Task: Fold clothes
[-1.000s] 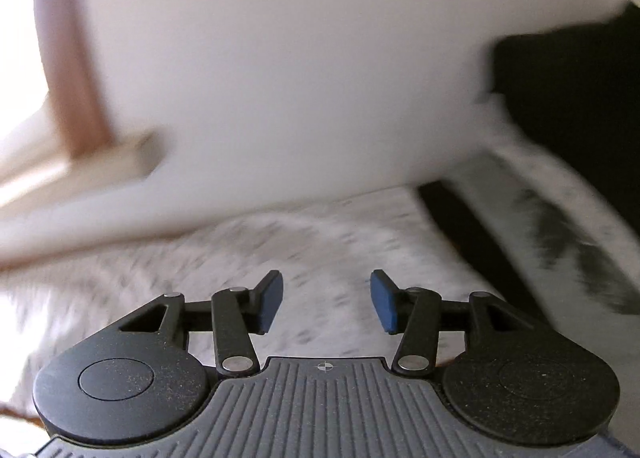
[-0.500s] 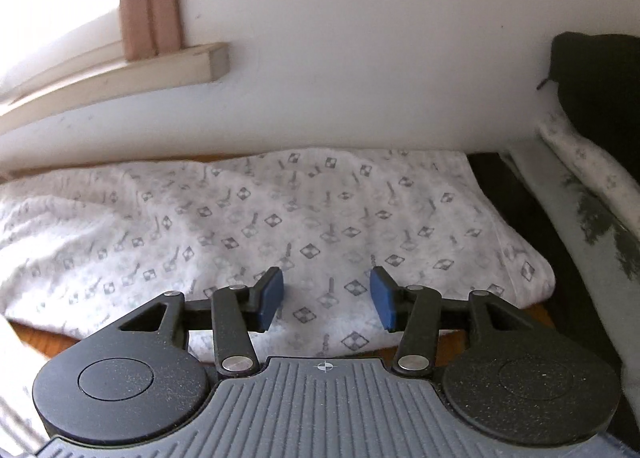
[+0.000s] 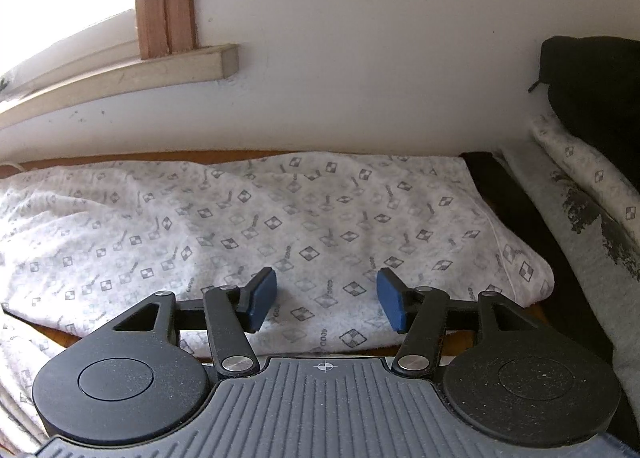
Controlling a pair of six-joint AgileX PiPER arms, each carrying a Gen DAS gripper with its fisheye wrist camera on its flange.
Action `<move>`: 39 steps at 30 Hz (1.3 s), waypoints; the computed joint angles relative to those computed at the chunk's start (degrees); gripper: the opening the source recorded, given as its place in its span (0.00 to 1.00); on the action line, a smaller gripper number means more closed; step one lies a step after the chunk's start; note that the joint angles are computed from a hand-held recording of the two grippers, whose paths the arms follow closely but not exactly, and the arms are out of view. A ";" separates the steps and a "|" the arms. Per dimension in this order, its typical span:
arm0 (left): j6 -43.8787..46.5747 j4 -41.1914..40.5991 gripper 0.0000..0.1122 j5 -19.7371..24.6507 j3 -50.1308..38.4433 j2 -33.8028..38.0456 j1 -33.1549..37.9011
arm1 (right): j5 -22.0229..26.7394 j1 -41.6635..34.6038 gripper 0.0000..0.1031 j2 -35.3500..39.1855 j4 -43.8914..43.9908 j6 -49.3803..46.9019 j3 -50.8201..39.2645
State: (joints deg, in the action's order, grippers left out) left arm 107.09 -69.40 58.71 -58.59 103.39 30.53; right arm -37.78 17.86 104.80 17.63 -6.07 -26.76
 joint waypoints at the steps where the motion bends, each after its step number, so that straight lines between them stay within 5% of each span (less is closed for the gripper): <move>1: -0.48 -0.02 0.15 -0.07 -1.19 0.31 1.09 | -0.03 0.06 0.55 -0.02 0.19 0.00 0.03; 3: -1.27 -0.25 0.26 -0.35 -3.62 1.38 3.65 | 0.03 0.17 0.56 -0.08 0.73 -0.12 0.00; 8: -4.10 1.69 0.26 -1.93 -11.76 5.75 11.08 | 0.55 0.22 0.60 -0.20 2.22 -0.73 -0.46; 12: -6.98 4.11 0.26 -8.77 -18.77 10.34 14.59 | 0.80 0.28 0.61 -0.27 2.86 -1.00 -0.69; 14: -11.66 7.14 0.43 -9.27 -24.17 14.28 16.05 | 0.91 0.27 0.62 -0.24 3.06 -0.99 -0.81; 16: -15.97 9.76 0.49 -9.78 -28.92 17.92 16.96 | 1.06 0.25 0.63 -0.26 3.21 -1.04 -0.94; 20: -17.46 11.93 0.40 -10.08 -31.93 21.25 17.76 | 1.40 -0.25 0.63 -0.48 2.45 -0.80 -1.02; 21: -14.34 10.46 0.30 -11.05 -29.91 20.28 18.18 | 1.46 -0.28 0.63 -0.51 2.44 -0.81 -1.05; 22: -12.62 10.10 0.00 -11.61 -28.98 19.66 18.64 | 1.44 -0.45 0.63 -0.53 2.07 -0.62 -1.00; 26: -12.81 8.65 0.00 -13.14 -30.87 19.50 20.78 | 1.37 -0.54 0.63 -0.49 1.74 -0.34 -0.94; 30: -18.75 11.69 0.00 -9.30 -36.23 20.82 22.54 | 1.30 -0.44 0.64 -0.43 1.94 -0.35 -0.97; 32: -19.01 11.27 0.03 -9.38 -36.23 20.24 21.12 | 1.07 -0.28 0.64 -0.32 2.35 -0.38 -0.98; 35: -17.04 9.33 0.20 -8.68 -35.16 19.18 17.77 | 1.00 -0.09 0.65 -0.24 2.84 -0.58 -1.04; 39: -13.01 9.10 0.20 -8.00 -35.89 19.62 11.00 | 0.98 -0.29 0.66 -0.21 2.45 -0.47 -1.03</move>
State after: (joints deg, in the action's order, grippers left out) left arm 94.07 -60.30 50.71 -94.48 123.01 41.53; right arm -36.80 17.56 104.59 20.09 -6.54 -27.79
